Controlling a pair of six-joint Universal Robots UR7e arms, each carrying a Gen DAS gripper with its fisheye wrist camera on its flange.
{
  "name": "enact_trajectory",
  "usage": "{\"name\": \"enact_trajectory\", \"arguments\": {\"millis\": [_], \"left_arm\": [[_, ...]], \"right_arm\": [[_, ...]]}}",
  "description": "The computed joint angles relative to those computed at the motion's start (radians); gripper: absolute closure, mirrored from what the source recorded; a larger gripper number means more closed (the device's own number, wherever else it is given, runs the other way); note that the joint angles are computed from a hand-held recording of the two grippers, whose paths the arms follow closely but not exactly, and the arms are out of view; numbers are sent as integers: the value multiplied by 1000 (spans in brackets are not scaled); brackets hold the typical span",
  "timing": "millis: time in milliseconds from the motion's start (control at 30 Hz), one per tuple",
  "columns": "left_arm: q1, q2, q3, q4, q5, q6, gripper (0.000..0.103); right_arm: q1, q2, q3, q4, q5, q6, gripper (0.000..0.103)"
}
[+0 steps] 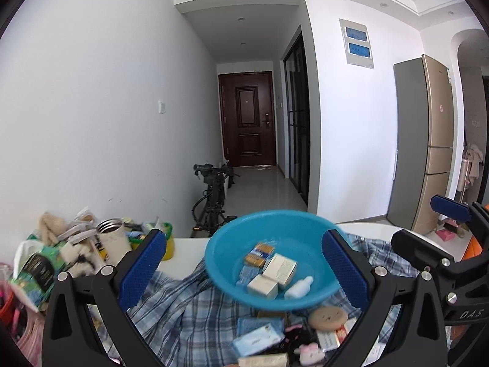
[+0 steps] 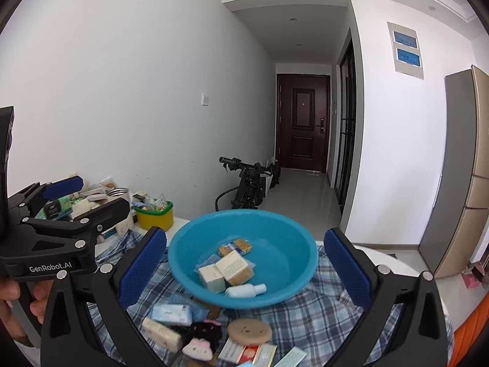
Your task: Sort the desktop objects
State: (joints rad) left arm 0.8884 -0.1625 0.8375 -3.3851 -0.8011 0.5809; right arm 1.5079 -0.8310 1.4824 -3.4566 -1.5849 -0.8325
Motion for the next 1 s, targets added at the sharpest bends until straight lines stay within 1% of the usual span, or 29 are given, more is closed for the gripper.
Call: {"name": "enact_trajectory", "arguments": {"millis": [133,233,333,467,567,667,733,800,900,1000], "left_arm": [[-10,-75,201,-103,34,-21,0],[-8,-106,305,-151,51,-42,0],[8,-115,365,-122,63,-105,0],[30,-98,391,-83,73,-151,0],[43,-67,399,-122,66,-152,0],[60,-49,399,-90,41,-199,0],[65,-37,390,-69,44,-207,0],[71,-29,380,-62,42,-202,0],[79,-25,368,-42,25,-227,0],[80,-19,352,-31,24,-231,0]], "right_arm": [[-21,-19,90,-37,-4,10,0],[-41,-33,156,-54,4,14,0],[-61,-36,202,-55,3,23,0],[-93,-22,248,-97,5,21,0],[-119,4,246,-112,12,32,0],[-150,30,240,-131,20,66,0],[-166,39,233,-115,30,86,0],[-166,42,223,-100,18,81,0],[-158,49,214,-113,-11,59,0],[-152,48,211,-115,-12,49,0]]}}
